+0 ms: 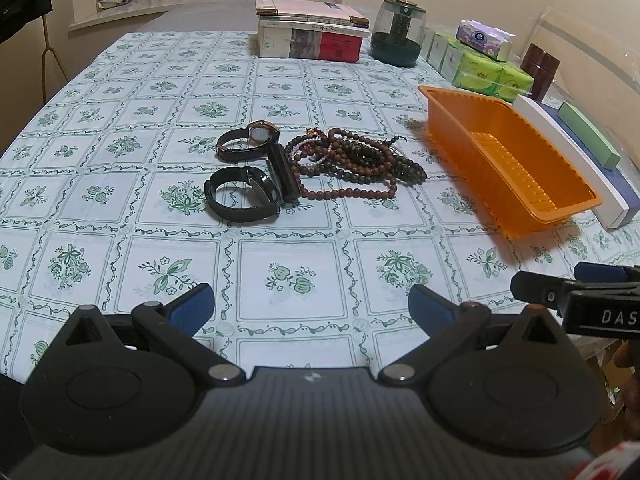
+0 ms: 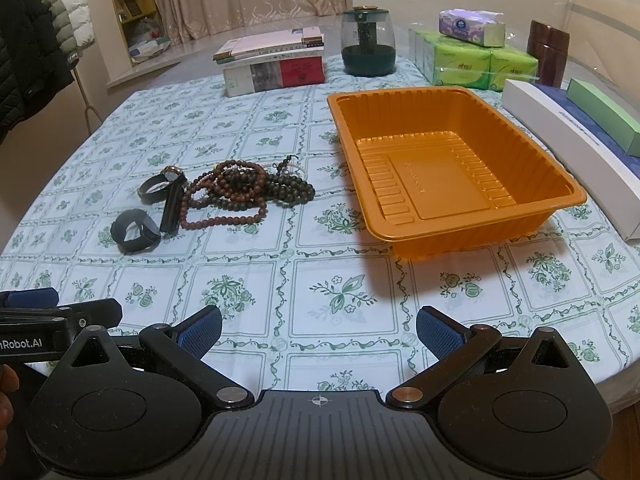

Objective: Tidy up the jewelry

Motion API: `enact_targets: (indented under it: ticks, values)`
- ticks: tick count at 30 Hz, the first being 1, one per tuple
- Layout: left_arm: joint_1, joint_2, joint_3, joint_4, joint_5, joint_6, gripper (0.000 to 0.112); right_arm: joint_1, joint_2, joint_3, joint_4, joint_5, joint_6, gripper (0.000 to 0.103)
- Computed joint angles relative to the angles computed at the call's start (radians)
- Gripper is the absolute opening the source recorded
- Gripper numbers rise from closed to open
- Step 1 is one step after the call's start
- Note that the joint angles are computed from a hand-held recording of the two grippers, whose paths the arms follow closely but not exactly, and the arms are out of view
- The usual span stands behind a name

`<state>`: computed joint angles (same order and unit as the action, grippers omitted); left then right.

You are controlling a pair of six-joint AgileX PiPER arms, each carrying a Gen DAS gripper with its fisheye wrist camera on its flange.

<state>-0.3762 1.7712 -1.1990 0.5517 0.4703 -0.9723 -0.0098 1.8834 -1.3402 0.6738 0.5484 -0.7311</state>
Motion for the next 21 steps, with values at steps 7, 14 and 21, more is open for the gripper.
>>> enact_targets:
  ticks: [7, 14, 21]
  values:
    - [0.000, 0.001, -0.001, 0.000, 0.000, 0.001, 0.102, 0.000, 0.000, 0.004, 0.008, -0.003, -0.008, 0.102]
    - [-0.002, 0.001, 0.000, 0.005, 0.001, -0.005, 0.102, 0.001, 0.001, 0.005, 0.010, -0.006, -0.011, 0.102]
    - [-0.001, 0.000, 0.002, 0.002, -0.001, -0.005, 0.102, 0.002, 0.002, 0.014, 0.016, -0.014, -0.015, 0.102]
